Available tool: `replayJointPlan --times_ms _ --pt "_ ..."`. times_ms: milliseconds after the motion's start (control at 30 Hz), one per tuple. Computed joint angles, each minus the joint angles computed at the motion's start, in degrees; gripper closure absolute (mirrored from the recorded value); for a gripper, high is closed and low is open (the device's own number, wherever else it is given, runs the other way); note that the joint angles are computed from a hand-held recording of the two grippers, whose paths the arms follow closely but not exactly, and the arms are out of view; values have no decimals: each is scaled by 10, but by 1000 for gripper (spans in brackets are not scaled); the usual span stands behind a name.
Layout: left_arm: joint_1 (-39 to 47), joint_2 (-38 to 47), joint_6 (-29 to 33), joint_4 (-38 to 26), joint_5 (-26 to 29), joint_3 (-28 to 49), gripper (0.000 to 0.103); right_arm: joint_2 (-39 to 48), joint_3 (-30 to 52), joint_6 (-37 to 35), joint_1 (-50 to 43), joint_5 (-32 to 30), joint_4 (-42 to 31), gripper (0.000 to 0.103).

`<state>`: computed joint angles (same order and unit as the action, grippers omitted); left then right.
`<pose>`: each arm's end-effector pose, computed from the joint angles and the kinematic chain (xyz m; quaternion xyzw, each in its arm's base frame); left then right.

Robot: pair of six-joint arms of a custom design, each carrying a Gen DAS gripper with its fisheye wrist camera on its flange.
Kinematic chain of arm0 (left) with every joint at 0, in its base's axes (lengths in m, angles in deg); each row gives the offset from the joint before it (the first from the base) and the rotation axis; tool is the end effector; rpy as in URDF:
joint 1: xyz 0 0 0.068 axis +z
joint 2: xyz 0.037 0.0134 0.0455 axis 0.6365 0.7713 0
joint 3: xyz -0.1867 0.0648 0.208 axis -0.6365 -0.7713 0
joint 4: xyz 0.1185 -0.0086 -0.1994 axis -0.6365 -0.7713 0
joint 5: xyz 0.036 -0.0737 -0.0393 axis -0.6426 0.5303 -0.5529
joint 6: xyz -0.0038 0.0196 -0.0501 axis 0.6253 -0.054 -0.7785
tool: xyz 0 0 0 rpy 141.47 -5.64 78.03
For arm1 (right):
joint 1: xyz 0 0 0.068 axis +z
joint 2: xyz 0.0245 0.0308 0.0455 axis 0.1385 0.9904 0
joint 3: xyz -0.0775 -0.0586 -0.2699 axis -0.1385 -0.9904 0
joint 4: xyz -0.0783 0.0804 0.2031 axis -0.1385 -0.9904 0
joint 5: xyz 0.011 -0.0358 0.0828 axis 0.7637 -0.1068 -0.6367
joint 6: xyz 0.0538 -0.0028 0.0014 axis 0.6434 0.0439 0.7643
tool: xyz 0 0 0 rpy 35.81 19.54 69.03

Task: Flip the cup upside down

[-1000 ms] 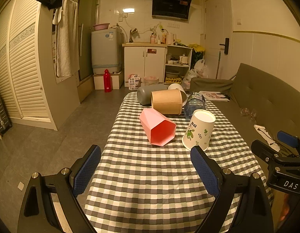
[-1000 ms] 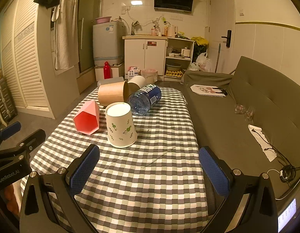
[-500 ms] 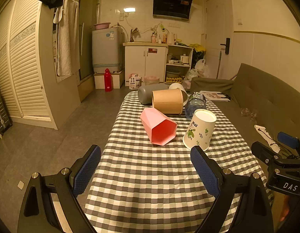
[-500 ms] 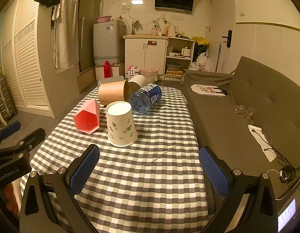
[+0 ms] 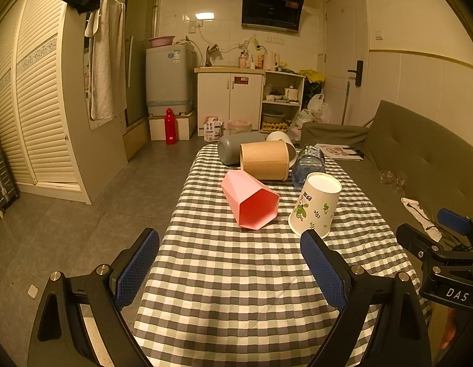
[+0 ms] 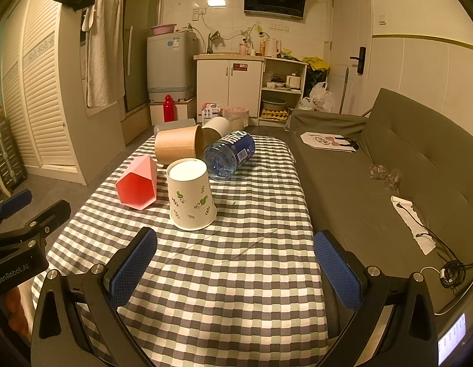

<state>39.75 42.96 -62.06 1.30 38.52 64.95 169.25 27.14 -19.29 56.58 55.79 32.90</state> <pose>0.2811 -0.0098 0.1843 0.1372 0.8612 -0.0978 0.4795 0.2066 0.1944 0.2022 0.1097 0.8792 -0.0755 0.4574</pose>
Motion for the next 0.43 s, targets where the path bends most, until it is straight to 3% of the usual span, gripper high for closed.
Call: replayJointPlan --times_ms 433 --pt "-3 -4 8 4 -4 -8 7 -1 -5 2 -1 -2 1 0"
